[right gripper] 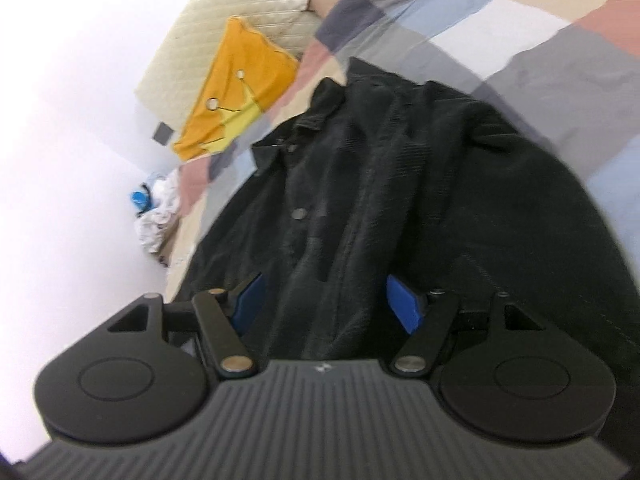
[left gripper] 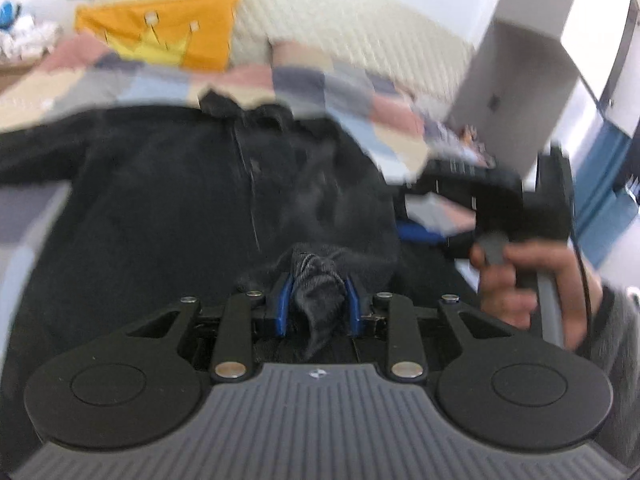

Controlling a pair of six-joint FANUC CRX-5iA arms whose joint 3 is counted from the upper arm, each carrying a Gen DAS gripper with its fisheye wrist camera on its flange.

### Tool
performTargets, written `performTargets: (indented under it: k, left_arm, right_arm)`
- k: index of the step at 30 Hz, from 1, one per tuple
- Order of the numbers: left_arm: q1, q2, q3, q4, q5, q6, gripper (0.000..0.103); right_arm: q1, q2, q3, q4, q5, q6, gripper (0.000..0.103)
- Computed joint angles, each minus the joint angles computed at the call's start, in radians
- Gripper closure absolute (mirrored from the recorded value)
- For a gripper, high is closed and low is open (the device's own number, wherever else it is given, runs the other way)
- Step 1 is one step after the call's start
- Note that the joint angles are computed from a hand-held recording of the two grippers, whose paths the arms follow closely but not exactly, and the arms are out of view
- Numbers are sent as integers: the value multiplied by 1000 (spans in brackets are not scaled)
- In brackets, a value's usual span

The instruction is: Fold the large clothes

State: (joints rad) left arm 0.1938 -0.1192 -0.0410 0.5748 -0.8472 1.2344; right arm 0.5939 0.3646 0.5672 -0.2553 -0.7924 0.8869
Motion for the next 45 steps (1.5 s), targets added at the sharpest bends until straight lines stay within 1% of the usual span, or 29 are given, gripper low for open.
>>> performTargets:
  k: [2,4,6,7,8,9,11,12,13,14,15,17,19,21,22,23,25,27,29,32,35,36,38,40,41,43,45]
  left_arm:
    - [-5,11,16,-28,-86,15,71]
    - [-20,26,29,-52,-150,28,70]
    - [-40,46,57,-88,-190,36,69]
    - [-51,43,57,-99,-186,34,67]
    - [-55,42,58,-99,-183,28,59]
    - [-55,40,53,-84,-180,19,54]
    - [-42,29,27,-29,-172,3,32]
    - [-34,25,14,-1,-164,-3,30]
    - [-24,17,-4,31,-156,-11,30]
    - [-14,15,-13,54,-150,-9,29]
    - [-7,16,-17,77,-140,5,28]
    - [19,3,-55,135,-101,27,27]
    - [48,-14,-82,170,-70,71,27]
    - [72,-21,-86,157,-53,143,26]
    - [82,-19,-72,127,-61,187,26]
    - [89,-13,-52,75,-77,248,26]
    - [95,6,-20,12,-115,321,26]
    - [98,29,5,-21,-155,375,26]
    - [97,45,15,-27,-178,406,26]
    - [110,38,-9,4,-187,417,26]
    - [109,32,-29,11,-164,437,27]
    - [108,25,-42,22,-151,438,28]
    - [111,32,-76,106,-146,404,28]
    - [104,33,-103,148,-137,413,29]
    - [101,35,-112,164,-135,415,37]
    - [100,39,-132,210,-140,415,48]
    - [99,32,-143,212,-126,423,66]
  right_arm:
    - [10,-16,-30,36,-5,-24,33]
    - [19,-26,-51,63,-22,-43,32]
    - [23,-26,-55,78,-47,-51,33]
    - [25,-25,-56,78,-55,-47,32]
    - [24,-19,-46,70,-70,-36,33]
    - [22,-12,-36,58,-84,-21,32]
    - [24,-7,-30,53,-96,-6,34]
    - [26,-4,-27,55,-101,-4,40]
    - [24,4,-15,46,-120,3,53]
    - [19,11,-3,30,-141,5,60]
    - [11,14,5,1,-157,10,64]
    - [-4,21,18,-57,-182,20,84]
    - [-7,27,28,-66,-207,12,94]
    - [2,20,19,-34,-212,-11,96]
    - [7,14,11,-18,-215,-24,96]
    - [13,7,-1,1,-213,-36,97]
    - [30,-7,-28,51,-212,-49,97]
    - [46,-20,-53,88,-206,-46,97]
    - [51,-35,-78,94,-186,-49,96]
    - [44,-54,-103,72,-168,-52,96]
    - [44,-65,-119,68,-160,-50,96]
    - [46,-55,-105,70,-164,-55,96]
    - [45,-47,-94,66,-168,-57,96]
    - [45,-46,-95,64,-164,-60,96]
    - [44,-43,-90,62,-166,-56,96]
    - [44,-41,-87,60,-166,-51,96]
    - [40,-42,-86,44,-162,-42,96]
